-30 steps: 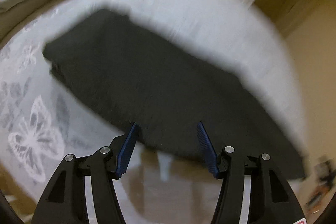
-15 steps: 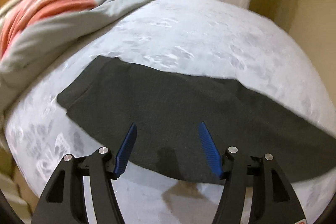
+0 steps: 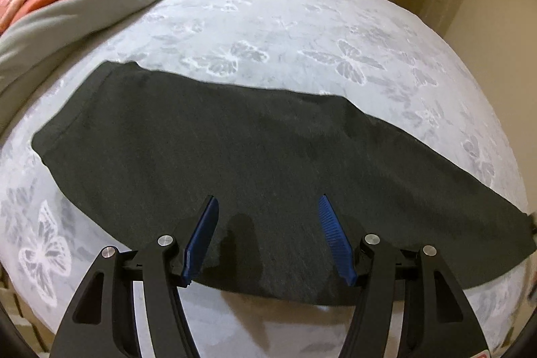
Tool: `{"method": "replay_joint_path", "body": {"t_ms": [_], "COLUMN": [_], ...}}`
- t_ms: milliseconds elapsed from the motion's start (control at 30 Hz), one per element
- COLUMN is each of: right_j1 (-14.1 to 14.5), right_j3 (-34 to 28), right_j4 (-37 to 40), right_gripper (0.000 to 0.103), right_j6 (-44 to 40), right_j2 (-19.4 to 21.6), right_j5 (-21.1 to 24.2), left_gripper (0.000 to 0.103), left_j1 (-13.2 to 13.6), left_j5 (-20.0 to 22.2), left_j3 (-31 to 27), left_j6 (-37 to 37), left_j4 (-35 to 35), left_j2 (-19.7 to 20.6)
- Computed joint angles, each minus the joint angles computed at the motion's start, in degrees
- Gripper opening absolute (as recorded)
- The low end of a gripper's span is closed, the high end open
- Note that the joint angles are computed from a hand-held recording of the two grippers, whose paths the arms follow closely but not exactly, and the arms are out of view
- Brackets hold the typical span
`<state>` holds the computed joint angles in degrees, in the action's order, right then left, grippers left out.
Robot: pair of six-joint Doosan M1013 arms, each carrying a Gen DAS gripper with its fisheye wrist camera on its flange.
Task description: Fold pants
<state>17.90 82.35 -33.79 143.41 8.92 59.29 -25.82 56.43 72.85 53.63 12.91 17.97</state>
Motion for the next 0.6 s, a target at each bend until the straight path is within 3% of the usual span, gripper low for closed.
{"method": "replay_joint_path", "body": {"t_ms": [67,100,167,200,233,267,333,400,500,600], "right_j1": [-0.59,-1.07,-1.55,-0.89,0.29,1.79,3.57,4.75,6.14,7.8], "right_j3": [1.04,1.08,0.16,-1.31,-2.31,-2.59,-2.03,-2.36,-4.87,-8.56], "right_j4": [-4.26,-4.15,-3.17,-4.92,-8.0,-12.23,-14.99,-11.78,-0.76,7.72], "right_gripper": [0.004,0.009,0.012,0.012,0.012,0.012,0.018,0.018,0.018,0.023], "right_j6": [5.33,5.85,5.93,3.46,0.34,0.03,3.8,6.35,1.23,-6.76], "right_j2": [-0.83,-0.23,2.47,4.71,5.82,5.84,3.95,1.99,2.2,5.28], "right_j5": [-2.51,-1.19,6.46,13.18,16.91,17.74,12.78,5.26,-3.0,-3.27], "left_gripper": [0.06,0.06,0.06,0.06,0.06,0.06,0.06,0.062,0.062,0.064], "left_j1": [-0.03,0.08,0.33,0.38,0.47,0.56,0.73,0.6,-0.33,-0.37], "left_j5": [-0.01,0.18,1.07,1.67,2.35,2.74,3.69,6.68,10.99,10.53], "left_j3": [0.02,-0.1,-0.69,-1.01,-1.42,-1.68,-2.24,-3.34,-4.35,-3.37], "left_j6": [-0.41,-0.45,-0.57,-0.63,-0.54,-0.48,-0.63,-0.67,4.27,6.01], "left_j4": [0.85,0.56,0.0,0.01,-0.12,-0.41,-0.88,-0.22,1.99,1.98], "left_j2": [0.04,0.18,0.79,1.11,1.47,1.69,2.1,3.03,4.38,3.76]}}
